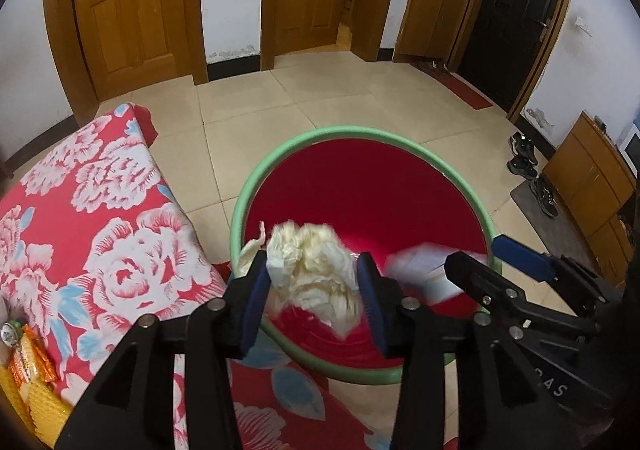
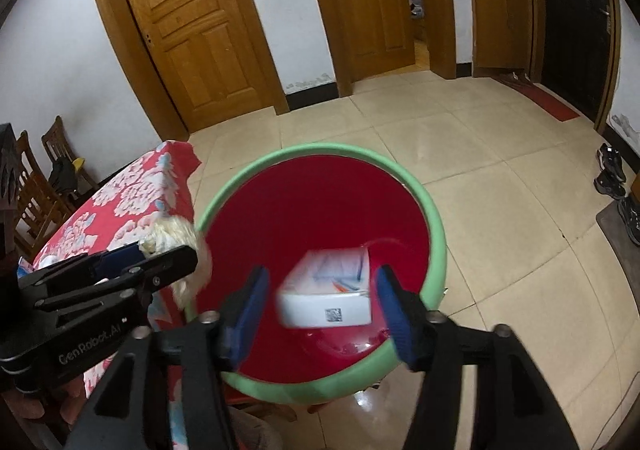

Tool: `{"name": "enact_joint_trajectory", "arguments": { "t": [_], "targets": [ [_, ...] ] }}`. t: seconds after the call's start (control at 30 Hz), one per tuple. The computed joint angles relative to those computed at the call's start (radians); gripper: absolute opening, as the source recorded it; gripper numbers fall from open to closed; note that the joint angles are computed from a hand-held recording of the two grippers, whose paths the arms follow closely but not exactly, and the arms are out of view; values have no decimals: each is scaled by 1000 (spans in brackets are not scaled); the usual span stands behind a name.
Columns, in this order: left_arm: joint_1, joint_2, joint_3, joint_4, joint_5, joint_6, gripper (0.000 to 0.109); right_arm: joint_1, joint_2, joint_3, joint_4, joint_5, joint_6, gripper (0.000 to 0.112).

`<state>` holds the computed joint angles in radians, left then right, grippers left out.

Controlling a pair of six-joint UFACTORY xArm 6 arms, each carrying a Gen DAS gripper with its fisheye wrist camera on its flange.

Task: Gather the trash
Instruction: 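Open the right gripper to drop the box while the left drops the bag, then move both grippers back from the bucket to the table pile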

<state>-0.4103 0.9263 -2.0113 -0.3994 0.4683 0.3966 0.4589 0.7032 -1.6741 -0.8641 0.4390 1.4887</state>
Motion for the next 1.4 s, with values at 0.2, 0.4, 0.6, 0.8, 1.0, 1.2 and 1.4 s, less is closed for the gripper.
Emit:
{"name": "enact_joint_trajectory", "arguments": {
  "t": [0.2,0.4,0.6,0.8,1.0,1.2,1.4],
  "targets": [
    [4,7,-13,-43,14,29,53,-9,0,5,-14,-20,29,69],
    [13,-19,19,-43,-6,16,53,-4,-8,6,-38,-14,61,69],
    [24,-78,99,-24,-42,-10,53,8,-23,10,-63,-9,94,69],
    [42,-168,222,-53,-92,-8,53,33,-34,4,-75,-9,100,70],
    [77,-267,362,10,-138,-85,53,62,-24,-31,-70,-21,78,70],
    [120,-361,492,44,-207,-129,53,94,4,-87,-38,-24,26,70],
    [172,-432,597,66,-255,-170,53,127,42,-158,5,-22,-46,70]
  ]
}}
